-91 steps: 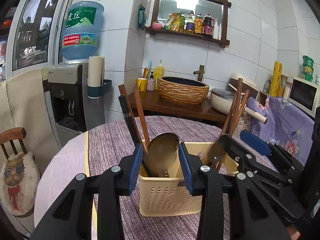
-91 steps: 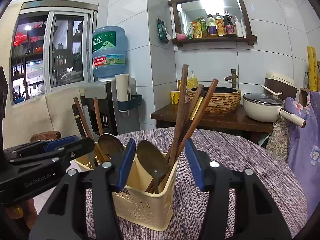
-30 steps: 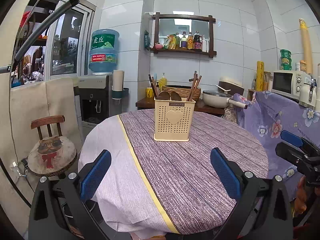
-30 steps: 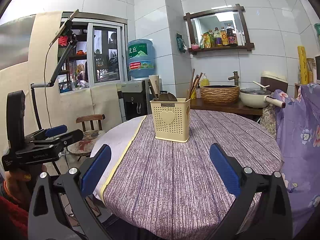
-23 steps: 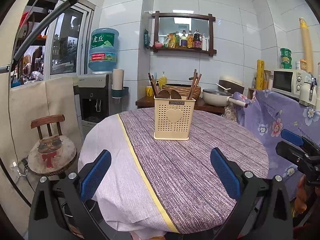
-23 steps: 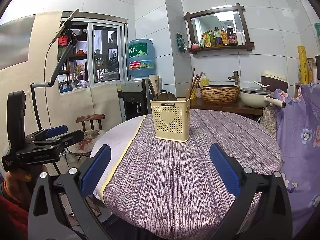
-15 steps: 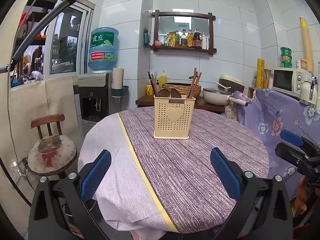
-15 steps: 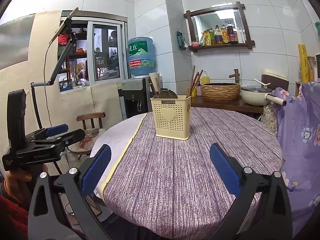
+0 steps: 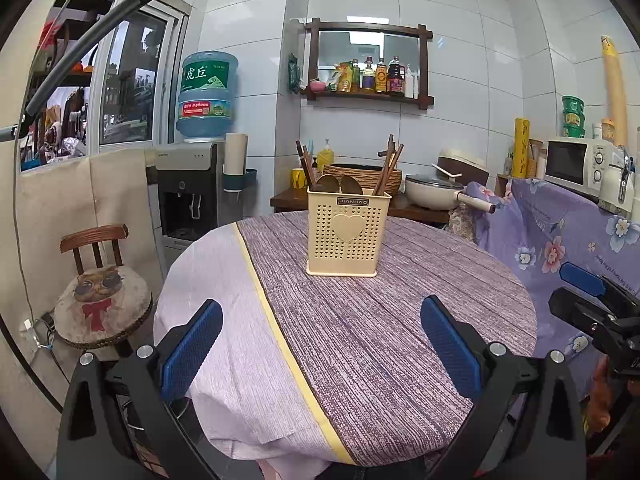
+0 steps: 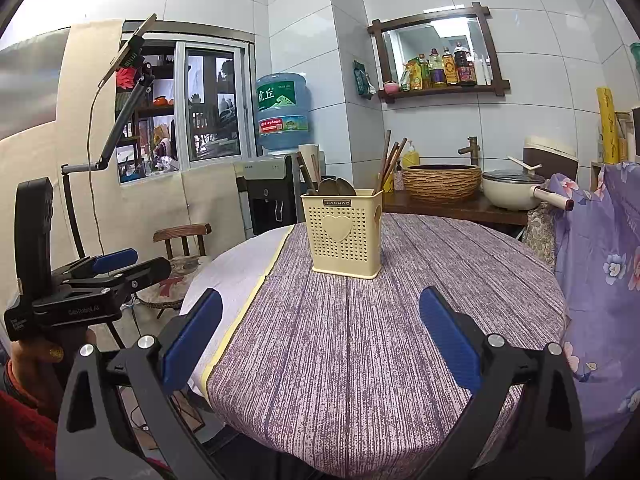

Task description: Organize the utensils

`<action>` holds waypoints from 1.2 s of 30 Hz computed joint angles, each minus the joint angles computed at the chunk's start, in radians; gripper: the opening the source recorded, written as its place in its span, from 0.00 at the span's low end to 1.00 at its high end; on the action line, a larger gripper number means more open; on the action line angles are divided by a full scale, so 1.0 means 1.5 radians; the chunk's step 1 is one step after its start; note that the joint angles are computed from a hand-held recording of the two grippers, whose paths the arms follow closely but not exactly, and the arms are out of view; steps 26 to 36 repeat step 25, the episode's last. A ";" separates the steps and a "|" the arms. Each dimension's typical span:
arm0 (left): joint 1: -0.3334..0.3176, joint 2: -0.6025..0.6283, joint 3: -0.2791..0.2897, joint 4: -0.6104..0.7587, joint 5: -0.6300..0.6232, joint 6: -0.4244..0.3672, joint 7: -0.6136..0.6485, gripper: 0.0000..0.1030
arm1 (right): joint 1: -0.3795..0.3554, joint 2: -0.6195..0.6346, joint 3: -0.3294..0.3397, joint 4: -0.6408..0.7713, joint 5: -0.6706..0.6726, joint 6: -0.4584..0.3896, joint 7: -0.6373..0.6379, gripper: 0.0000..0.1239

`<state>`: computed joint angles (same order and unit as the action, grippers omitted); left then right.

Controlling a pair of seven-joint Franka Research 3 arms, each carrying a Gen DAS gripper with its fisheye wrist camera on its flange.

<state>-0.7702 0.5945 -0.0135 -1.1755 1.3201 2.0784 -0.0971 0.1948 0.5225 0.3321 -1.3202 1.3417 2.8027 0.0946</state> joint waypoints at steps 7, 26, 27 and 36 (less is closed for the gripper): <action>0.000 0.003 0.001 0.004 -0.004 0.001 0.004 0.95 | -0.001 0.003 0.000 0.003 -0.006 -0.001 0.006 0.79; -0.002 0.013 0.005 0.021 -0.019 0.005 0.013 0.95 | -0.004 0.009 0.001 0.008 -0.023 -0.006 0.026 0.79; -0.002 0.013 0.005 0.021 -0.019 0.005 0.013 0.95 | -0.004 0.009 0.001 0.008 -0.023 -0.006 0.026 0.79; -0.002 0.013 0.005 0.021 -0.019 0.005 0.013 0.95 | -0.004 0.009 0.001 0.008 -0.023 -0.006 0.026 0.79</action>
